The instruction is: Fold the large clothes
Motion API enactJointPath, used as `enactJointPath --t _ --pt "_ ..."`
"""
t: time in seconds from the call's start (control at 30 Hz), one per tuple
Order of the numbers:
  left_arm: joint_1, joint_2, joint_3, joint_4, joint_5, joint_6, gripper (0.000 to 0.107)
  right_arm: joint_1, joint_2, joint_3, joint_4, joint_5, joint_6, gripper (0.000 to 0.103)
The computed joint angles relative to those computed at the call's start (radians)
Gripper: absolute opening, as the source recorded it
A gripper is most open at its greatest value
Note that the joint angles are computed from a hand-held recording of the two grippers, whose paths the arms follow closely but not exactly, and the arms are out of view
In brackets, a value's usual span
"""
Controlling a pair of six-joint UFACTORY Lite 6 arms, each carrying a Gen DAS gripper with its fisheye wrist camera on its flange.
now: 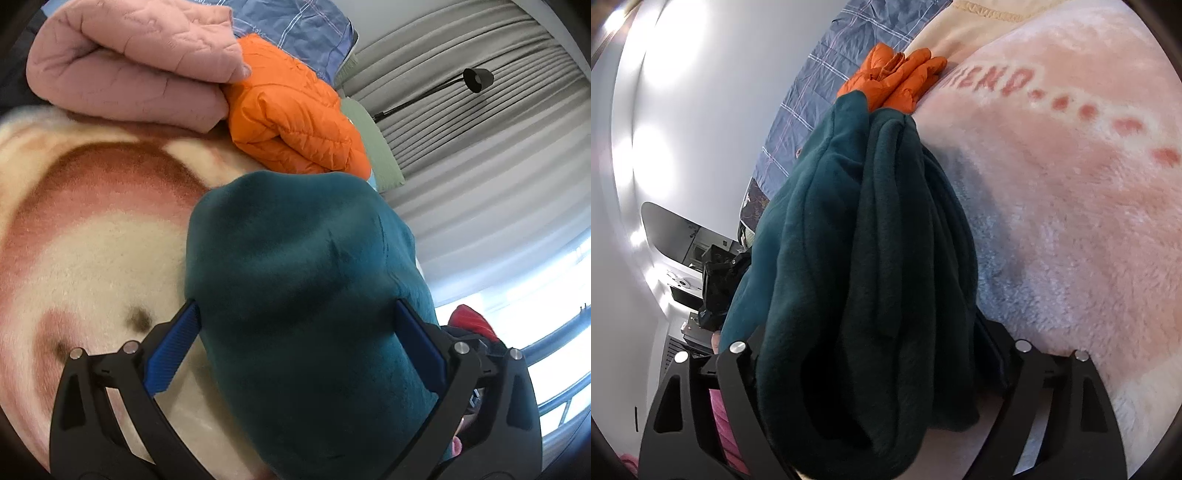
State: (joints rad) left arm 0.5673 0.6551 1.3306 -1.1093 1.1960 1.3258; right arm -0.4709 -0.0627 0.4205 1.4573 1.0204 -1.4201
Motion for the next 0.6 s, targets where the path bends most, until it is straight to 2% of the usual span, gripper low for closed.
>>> enactJointPath --t 0.2,0.37,0.4,0.47,0.53,0.6 --pt "0.027 -0.059 -0.093 -0.037 -0.03 0.08 0.101 -0.004 -0.008 -0.003 -0.016 0.002 0.004 0.086" --pt "0.05 0.084 -0.01 -0.039 0.076 0.03 0.101 0.009 0.013 0.007 0.015 -0.002 -0.017 0.086" --pt "0.045 0.098 0.002 -0.043 0.081 0.026 0.101 0.007 0.007 -0.001 0.03 -0.004 -0.023 0.084" --pt "0.028 0.096 0.007 -0.044 0.072 0.028 0.101 0.015 -0.054 -0.034 0.062 -0.029 -0.029 0.069" --pt "0.012 0.051 -0.017 -0.039 0.041 0.027 0.101 0.033 -0.134 -0.059 0.063 -0.067 -0.018 0.059" --pt "0.002 0.004 -0.053 -0.045 0.022 0.045 0.1 0.053 -0.229 -0.084 0.048 -0.108 0.014 0.055"
